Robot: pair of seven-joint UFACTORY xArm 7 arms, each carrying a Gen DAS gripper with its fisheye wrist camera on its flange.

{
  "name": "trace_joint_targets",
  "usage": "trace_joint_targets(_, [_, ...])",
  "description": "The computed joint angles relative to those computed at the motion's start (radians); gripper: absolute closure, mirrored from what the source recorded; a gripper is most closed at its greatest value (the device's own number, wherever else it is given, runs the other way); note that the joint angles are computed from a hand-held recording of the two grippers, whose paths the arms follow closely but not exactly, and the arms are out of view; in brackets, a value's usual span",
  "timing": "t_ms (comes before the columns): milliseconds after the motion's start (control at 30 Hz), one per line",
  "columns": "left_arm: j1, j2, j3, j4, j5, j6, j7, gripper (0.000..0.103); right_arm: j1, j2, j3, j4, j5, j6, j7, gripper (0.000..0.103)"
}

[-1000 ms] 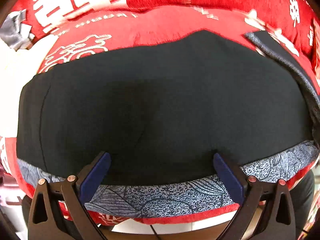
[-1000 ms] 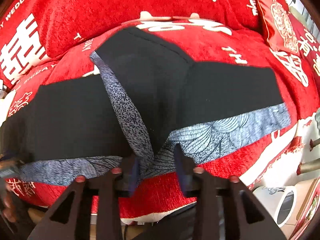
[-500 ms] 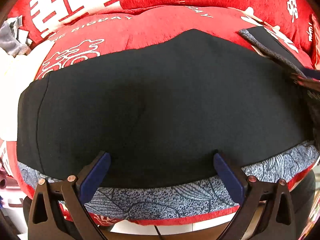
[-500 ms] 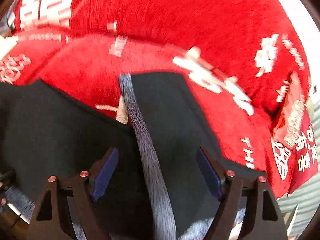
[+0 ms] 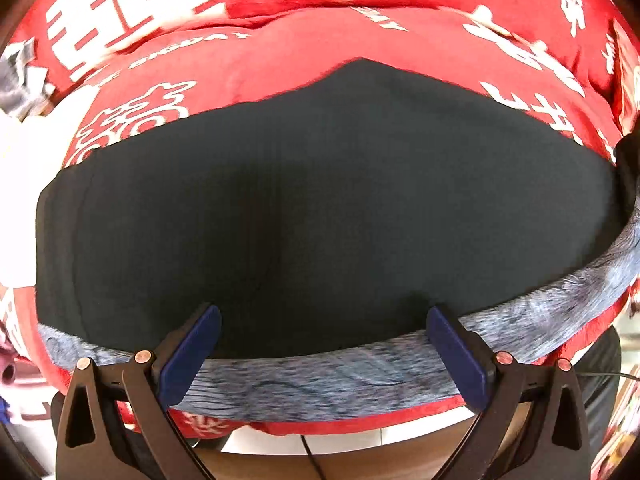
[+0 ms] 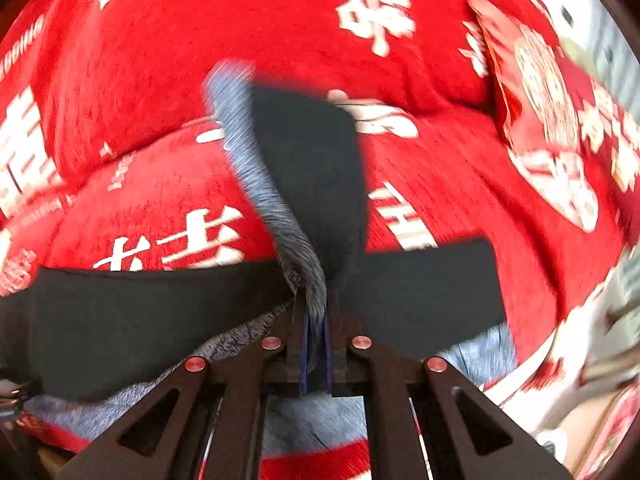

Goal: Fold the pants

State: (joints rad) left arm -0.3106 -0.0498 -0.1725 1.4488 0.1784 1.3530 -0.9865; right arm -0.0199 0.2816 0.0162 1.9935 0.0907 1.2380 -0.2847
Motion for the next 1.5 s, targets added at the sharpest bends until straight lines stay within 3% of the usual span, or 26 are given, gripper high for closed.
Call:
trace_joint_targets(100, [-0.008, 0.012, -0.007, 0.009, 0.017, 0.002, -0.019, 0.000, -0.062, -0.064, -0.004, -0.124, 0.126, -0.039, -0.042, 0.095])
trace_joint_targets(233, [-0.003, 0.003, 0.003, -0.003, -0.011, -0.009, -0.014, 0.000, -0.144, -0.054, -0.013, -0.144, 0.341, 0.004, -0.059, 0.085])
trace_joint_targets(300, [0.004, -0.002, 0.008, -0.010, -0.015, -0.010, -0.012, 0.000, -0.167, -0.050, -0.019, -0.150, 0.398, 0.008, -0.041, 0.063])
trace_joint_targets(400, [0.012, -0.018, 0.011, -0.030, -0.026, -0.016, -0.020, 0.000, -0.232, -0.018, -0.021, -0.130, 0.545, 0.001, 0.002, 0.039])
trace_joint_targets(467, [0.017, -0.018, 0.010, -0.032, -0.025, -0.016, -0.020, 0.000, -0.268, -0.020, -0.020, -0.159, 0.640, -0.046, 0.015, 0.030])
trace_joint_targets(533, [0.014, -0.004, 0.004, -0.012, -0.015, 0.002, -0.026, 0.000, -0.289, -0.005, -0.024, -0.146, 0.668, -0.064, 0.043, 0.030])
trace_joint_targets(567, [0.011, 0.003, 0.001, 0.001, -0.010, 0.014, -0.027, 0.000, -0.297, 0.010, -0.022, -0.126, 0.672, -0.062, 0.053, 0.043])
trace_joint_targets(600, [0.008, 0.009, 0.000, 0.010, -0.006, 0.023, -0.028, 0.000, -0.298, 0.027, -0.020, -0.094, 0.654, -0.050, 0.063, 0.073])
trace_joint_targets(633, [0.006, 0.017, -0.001, 0.024, 0.000, 0.034, -0.029, 0.000, -0.298, 0.039, -0.016, -0.055, 0.627, -0.033, 0.063, 0.090])
trace_joint_targets(667, [0.003, 0.023, -0.001, 0.034, 0.006, 0.042, -0.030, 0.000, -0.295, 0.043, -0.006, -0.032, 0.615, -0.036, 0.048, 0.095])
trace_joint_targets(767, [-0.005, 0.034, 0.000, 0.047, 0.021, 0.050, -0.032, 0.000, -0.248, -0.010, 0.008, -0.035, 0.516, -0.104, -0.052, 0.096])
trace_joint_targets(867, [-0.008, 0.031, 0.004, 0.034, 0.018, 0.037, -0.047, 0.000, -0.193, -0.019, -0.006, -0.039, 0.385, -0.164, -0.056, 0.096])
trace_joint_targets(1000, [-0.004, 0.019, 0.007, 0.024, 0.004, 0.035, -0.044, 0.000, -0.142, 0.057, -0.044, -0.005, 0.157, -0.073, 0.059, 0.096])
trace_joint_targets(1067, [-0.001, 0.021, 0.008, 0.031, 0.014, 0.043, -0.040, 0.000, -0.136, 0.058, -0.048, -0.027, 0.100, -0.049, 0.078, 0.090])
trace_joint_targets(1133, [-0.002, 0.026, 0.006, 0.038, 0.022, 0.040, -0.048, 0.000, -0.124, 0.024, -0.061, -0.067, 0.045, -0.083, 0.138, 0.062])
trace_joint_targets(1167, [-0.003, 0.033, 0.006, 0.044, 0.019, 0.032, -0.050, 0.000, -0.116, 0.008, -0.069, -0.082, 0.012, -0.108, 0.175, 0.040])
trace_joint_targets(1200, [-0.004, 0.041, 0.006, 0.052, 0.016, 0.027, -0.049, 0.000, -0.109, -0.016, -0.076, -0.111, -0.018, -0.148, 0.214, 0.029])
trace_joint_targets(1267, [-0.015, 0.079, 0.001, 0.088, 0.023, 0.028, -0.046, 0.000, -0.091, -0.059, -0.077, -0.144, -0.073, -0.207, 0.271, 0.028])
trace_joint_targets(1333, [-0.038, 0.124, -0.005, 0.139, 0.063, 0.046, -0.045, 0.000, -0.075, -0.099, -0.056, -0.179, -0.092, -0.239, 0.246, 0.028])
trace_joint_targets(1400, [-0.061, 0.168, -0.002, 0.196, 0.110, 0.072, -0.035, 0.000, -0.042, -0.147, -0.022, -0.236, -0.098, -0.258, 0.165, 0.028])
trace_joint_targets(1500, [-0.061, 0.196, 0.024, 0.224, 0.086, 0.061, -0.028, 0.000, 0.019, -0.180, 0.025, -0.302, -0.086, -0.188, -0.001, 0.025])
